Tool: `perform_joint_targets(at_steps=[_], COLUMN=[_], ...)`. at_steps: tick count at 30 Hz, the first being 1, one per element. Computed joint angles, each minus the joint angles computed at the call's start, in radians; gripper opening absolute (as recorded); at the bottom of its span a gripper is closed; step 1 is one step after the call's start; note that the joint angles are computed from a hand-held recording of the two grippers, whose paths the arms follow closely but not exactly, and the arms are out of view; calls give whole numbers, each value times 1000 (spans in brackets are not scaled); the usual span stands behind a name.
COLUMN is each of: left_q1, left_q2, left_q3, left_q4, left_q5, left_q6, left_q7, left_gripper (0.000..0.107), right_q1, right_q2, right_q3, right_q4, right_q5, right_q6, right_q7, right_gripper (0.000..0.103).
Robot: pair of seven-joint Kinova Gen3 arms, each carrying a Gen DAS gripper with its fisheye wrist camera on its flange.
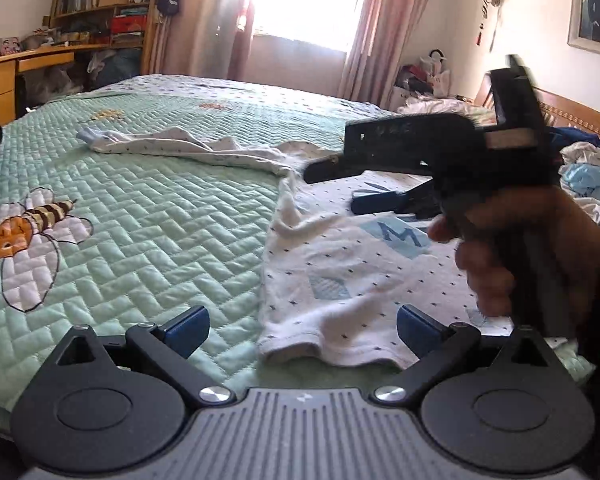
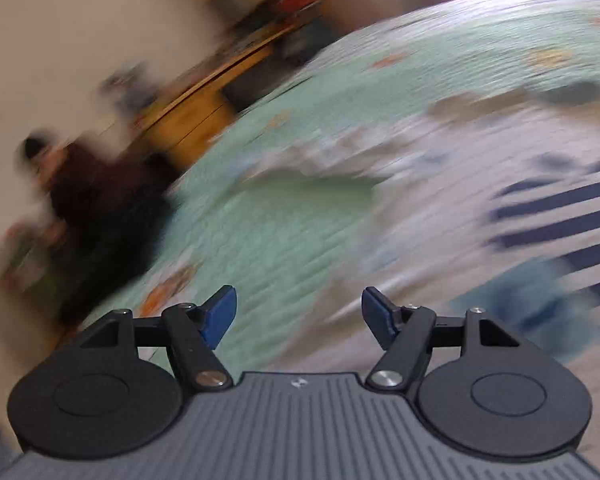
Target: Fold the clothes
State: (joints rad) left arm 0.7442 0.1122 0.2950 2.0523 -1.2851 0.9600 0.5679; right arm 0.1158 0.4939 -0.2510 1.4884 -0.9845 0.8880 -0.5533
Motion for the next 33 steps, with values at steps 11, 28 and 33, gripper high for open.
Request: perform_joint_targets(at_steps=[11,28,33], left_q1=[-16,-133,8], left_q2=[2,201,187], left_q3=[-8,45,-159], left_q4=[-100,-340,-372], left_q5=[76,337,468], left_q6=[-51,-64,-89], left_q7=[-154,-578,-684], left_gripper=[102,102,102], right_q1=[-18,-73,-122], right_q2=[-216,-336,-339], right_q3=[143,279,350], right_q4=[128,337,367], right_q5=[269,553,478], right_q6=[85,-242,-286], right_q7=[-122,-304,-245], right_gripper=[72,85,85])
